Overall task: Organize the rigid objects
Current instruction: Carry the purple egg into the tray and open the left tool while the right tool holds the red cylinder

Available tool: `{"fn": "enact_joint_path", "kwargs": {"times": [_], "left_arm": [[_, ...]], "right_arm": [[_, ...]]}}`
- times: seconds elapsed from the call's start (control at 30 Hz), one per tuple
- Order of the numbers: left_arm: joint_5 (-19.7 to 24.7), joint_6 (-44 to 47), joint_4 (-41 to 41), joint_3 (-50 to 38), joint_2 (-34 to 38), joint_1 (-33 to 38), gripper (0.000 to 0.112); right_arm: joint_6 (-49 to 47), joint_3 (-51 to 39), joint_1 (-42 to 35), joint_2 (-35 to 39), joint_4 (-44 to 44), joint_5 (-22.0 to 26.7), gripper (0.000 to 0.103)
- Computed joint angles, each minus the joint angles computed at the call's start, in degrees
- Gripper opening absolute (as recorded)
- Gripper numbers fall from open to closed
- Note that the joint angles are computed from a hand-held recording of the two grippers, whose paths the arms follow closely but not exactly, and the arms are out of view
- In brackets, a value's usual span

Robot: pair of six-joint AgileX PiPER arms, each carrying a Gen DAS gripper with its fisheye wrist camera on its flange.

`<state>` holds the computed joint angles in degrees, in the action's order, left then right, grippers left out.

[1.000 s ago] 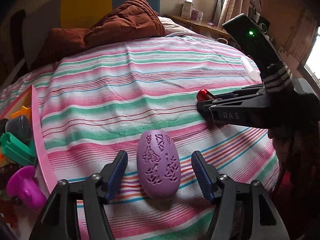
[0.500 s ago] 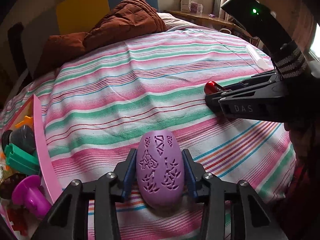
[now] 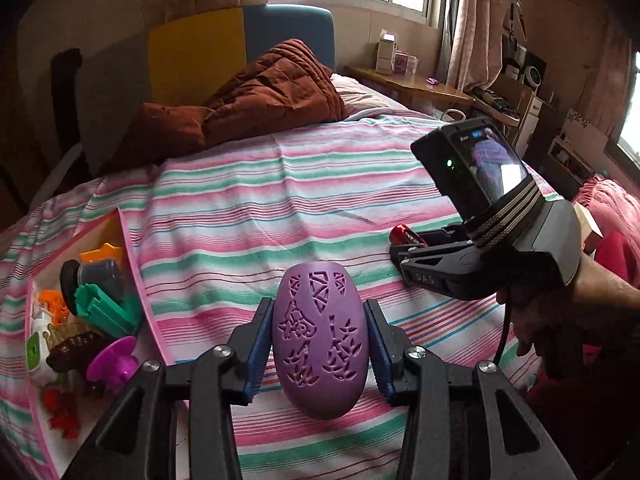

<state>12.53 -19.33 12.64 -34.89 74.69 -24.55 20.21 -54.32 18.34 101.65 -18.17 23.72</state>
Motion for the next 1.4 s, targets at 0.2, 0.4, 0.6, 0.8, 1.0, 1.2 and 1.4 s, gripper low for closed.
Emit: {"fn": "enact_joint_path", "kwargs": {"times": [0.2, 0.4, 0.6, 0.8, 1.0, 1.2, 1.4], "left_arm": [[3.38, 7.88, -7.85, 0.82, -5.18, 3.40, 0.044], [4.51, 16.83, -17.29, 2.24, -8.12, 7.71, 0.044], [6.30, 27.36, -26.68, 3.76, -11.31, 13.68, 0.044], [9.69, 43.68, -40.62, 5.46, -14.52, 23.74, 0.044], [20.62, 69.16, -58.23, 5.73, -15.60, 48.31, 0.044], [26.59, 85.00, -65.30, 5.98, -7.73, 69.24, 0.044], [26.28, 87.78, -67.03, 6.63, -2.29, 71.98, 0.044]], "right_arm": [[1.92, 0.16, 0.34, 0.22, -2.43, -0.67, 0.025], [4.81, 0.60, 1.00, 0.23, -5.57, -1.07, 0.025], [4.98, 0.69, 0.76, 0.21, -5.41, -1.23, 0.025], [7.69, 1.05, 1.45, 0.08, -8.12, -1.19, 0.025], [8.89, 0.84, 1.79, 0.34, -9.51, -1.06, 0.025], [9.03, 0.51, 2.18, 0.44, -9.63, -0.47, 0.025], [9.95, 0.12, 2.81, 0.53, -10.13, 0.25, 0.025]]}}
